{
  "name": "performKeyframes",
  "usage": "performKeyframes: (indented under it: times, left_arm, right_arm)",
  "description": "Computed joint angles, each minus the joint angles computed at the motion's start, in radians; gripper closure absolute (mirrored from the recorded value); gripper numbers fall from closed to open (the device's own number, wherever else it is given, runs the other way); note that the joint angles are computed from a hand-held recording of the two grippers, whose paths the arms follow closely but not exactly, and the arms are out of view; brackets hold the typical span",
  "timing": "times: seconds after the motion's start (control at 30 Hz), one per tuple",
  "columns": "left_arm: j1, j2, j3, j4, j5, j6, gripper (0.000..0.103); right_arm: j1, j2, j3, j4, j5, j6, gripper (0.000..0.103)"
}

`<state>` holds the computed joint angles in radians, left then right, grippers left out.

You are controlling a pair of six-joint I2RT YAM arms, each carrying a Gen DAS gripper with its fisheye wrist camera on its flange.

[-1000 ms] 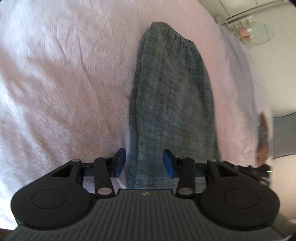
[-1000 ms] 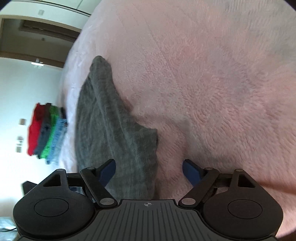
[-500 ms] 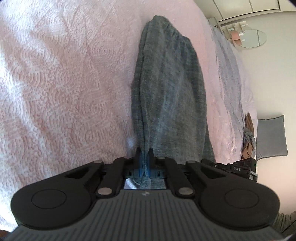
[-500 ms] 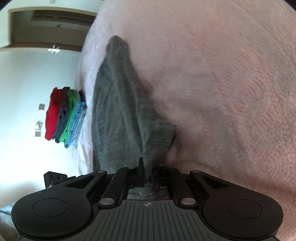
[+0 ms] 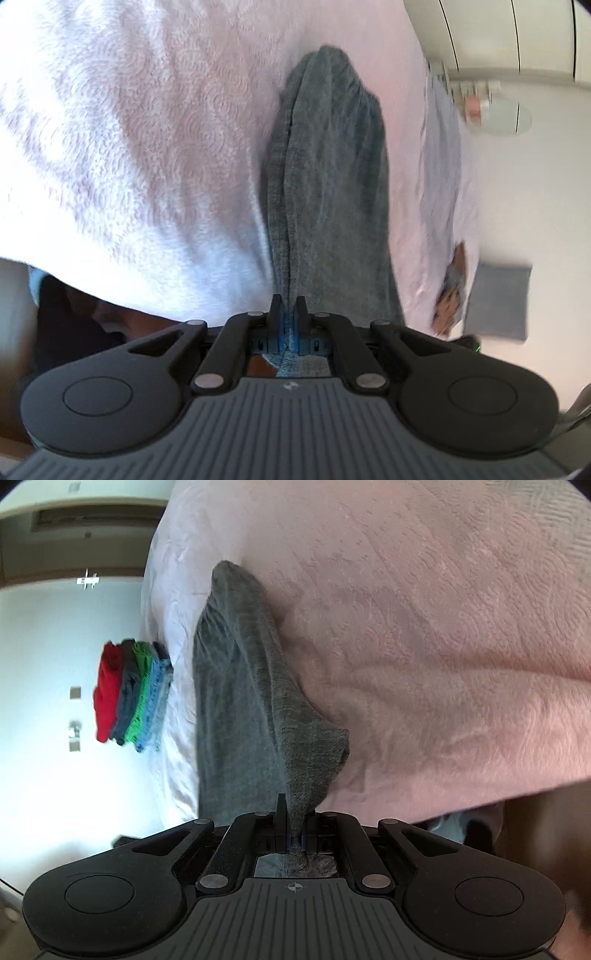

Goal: Fold clothes
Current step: 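Grasp the shorts waistband corners with both grippers and lift them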

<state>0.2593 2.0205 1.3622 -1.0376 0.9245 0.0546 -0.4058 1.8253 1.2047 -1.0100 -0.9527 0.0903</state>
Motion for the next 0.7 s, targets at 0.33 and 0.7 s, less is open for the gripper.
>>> performKeyframes:
  times: [0.33,0.7]
  left_arm:
    - [-0.052,0.104,0.203,0.357,0.174,-0.558,0.100]
    - [-0.157,0.583,0.847,0.447,-0.064,-0.968,0.055]
  right_arm:
    - [0.083,0.242,0.472,0.068,-0.033,0.371,0.100]
    - [0.209,0.698,1.122,0.150,0.228,0.660,0.018]
